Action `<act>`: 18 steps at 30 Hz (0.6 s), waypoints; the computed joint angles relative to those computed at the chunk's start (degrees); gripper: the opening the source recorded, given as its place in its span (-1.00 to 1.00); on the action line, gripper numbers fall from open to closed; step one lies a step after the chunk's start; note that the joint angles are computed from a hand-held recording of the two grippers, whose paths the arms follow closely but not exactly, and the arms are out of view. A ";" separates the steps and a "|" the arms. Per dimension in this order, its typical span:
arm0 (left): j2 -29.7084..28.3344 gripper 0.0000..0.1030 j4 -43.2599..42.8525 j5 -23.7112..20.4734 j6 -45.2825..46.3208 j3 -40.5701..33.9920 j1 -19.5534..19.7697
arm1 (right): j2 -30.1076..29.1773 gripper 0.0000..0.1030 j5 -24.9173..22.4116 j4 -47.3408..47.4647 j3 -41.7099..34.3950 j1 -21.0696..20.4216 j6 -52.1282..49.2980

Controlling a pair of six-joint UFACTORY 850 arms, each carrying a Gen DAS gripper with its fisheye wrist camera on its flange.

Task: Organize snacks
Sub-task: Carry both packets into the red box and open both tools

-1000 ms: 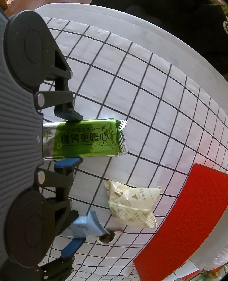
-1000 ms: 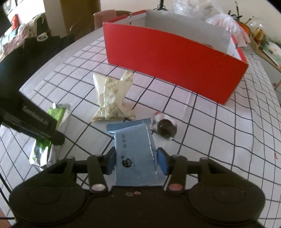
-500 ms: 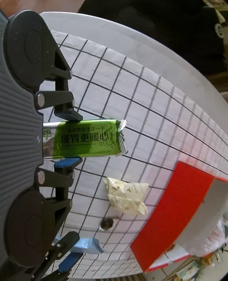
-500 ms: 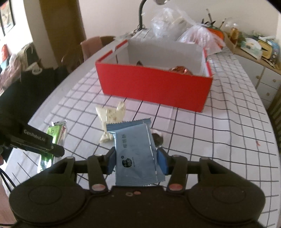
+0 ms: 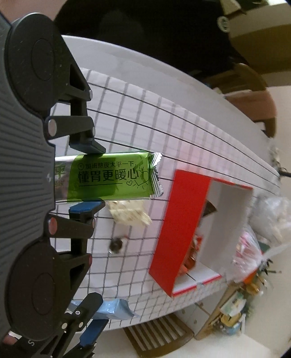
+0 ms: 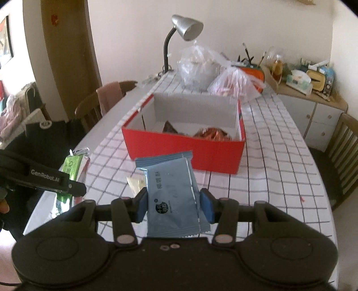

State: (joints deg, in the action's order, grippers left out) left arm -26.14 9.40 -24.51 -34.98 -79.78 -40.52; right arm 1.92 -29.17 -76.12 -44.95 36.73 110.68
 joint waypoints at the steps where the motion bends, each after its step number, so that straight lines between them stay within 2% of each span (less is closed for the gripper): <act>1: 0.23 -0.16 0.65 0.04 0.12 -0.38 -0.09 | 0.26 -0.08 -0.29 -0.23 -0.15 0.00 -0.03; 11: -0.12 -0.16 1.52 -1.60 4.72 -6.66 -0.70 | 0.56 -0.08 -2.23 -3.78 -2.92 -1.90 -0.10; 18: -5.47 -0.16 2.87 -4.80 5.59 -16.10 -0.89 | -1.17 -0.08 1.02 -6.07 -5.65 -7.46 -1.12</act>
State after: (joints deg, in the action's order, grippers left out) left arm -31.61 12.28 -29.31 -29.39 -95.88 -41.40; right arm 0.75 -28.14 -82.19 -50.60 29.26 109.55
